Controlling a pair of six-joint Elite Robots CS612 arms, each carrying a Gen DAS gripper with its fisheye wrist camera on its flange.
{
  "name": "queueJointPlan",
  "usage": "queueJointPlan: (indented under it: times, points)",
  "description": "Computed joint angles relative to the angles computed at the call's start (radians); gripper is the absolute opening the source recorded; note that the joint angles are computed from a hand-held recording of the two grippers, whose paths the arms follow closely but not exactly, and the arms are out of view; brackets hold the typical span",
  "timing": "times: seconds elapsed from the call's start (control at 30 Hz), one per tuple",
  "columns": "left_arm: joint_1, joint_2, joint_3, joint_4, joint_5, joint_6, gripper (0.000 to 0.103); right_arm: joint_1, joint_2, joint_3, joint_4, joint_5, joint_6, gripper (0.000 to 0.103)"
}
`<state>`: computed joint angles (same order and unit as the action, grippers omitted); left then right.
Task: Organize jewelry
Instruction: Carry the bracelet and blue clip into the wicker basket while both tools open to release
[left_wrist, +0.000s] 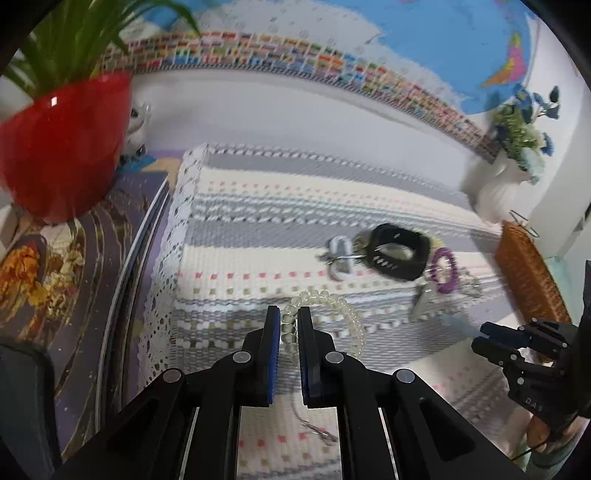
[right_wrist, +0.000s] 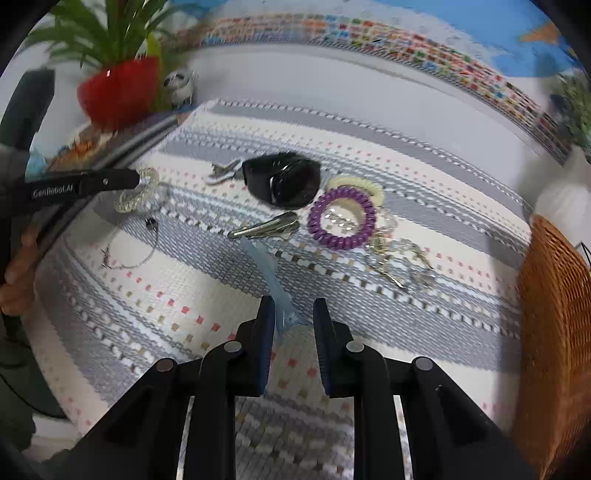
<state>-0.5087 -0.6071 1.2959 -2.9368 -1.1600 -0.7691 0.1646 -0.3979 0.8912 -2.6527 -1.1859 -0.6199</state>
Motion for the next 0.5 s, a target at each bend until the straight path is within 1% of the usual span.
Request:
queueJointPlan:
  times: [0.13,0.17,0.27,0.4,0.5]
  points:
    - [-0.016,-0.010,-0.003,-0.039,0.007,0.053,0.009,-0.020,-0.037,0.055,-0.044,0.047,0.047,0.023]
    - [-0.021,-0.010,-0.011,-0.043,0.008,0.072,0.009,-0.027,-0.052,0.078,-0.069,0.056,0.063,0.023]
    - [-0.033,0.002,-0.065,-0.026,0.002,0.135,0.009,-0.048,-0.087,0.129,-0.137,0.072,0.108,0.023]
    - [-0.050,0.048,-0.198,0.033,-0.053,0.234,0.009,-0.080,-0.123,0.176,-0.217,0.057,0.178,0.023]
    - [-0.062,0.115,-0.366,0.132,-0.138,0.320,0.009,-0.112,-0.134,0.176,-0.229,0.040,0.248,0.023]
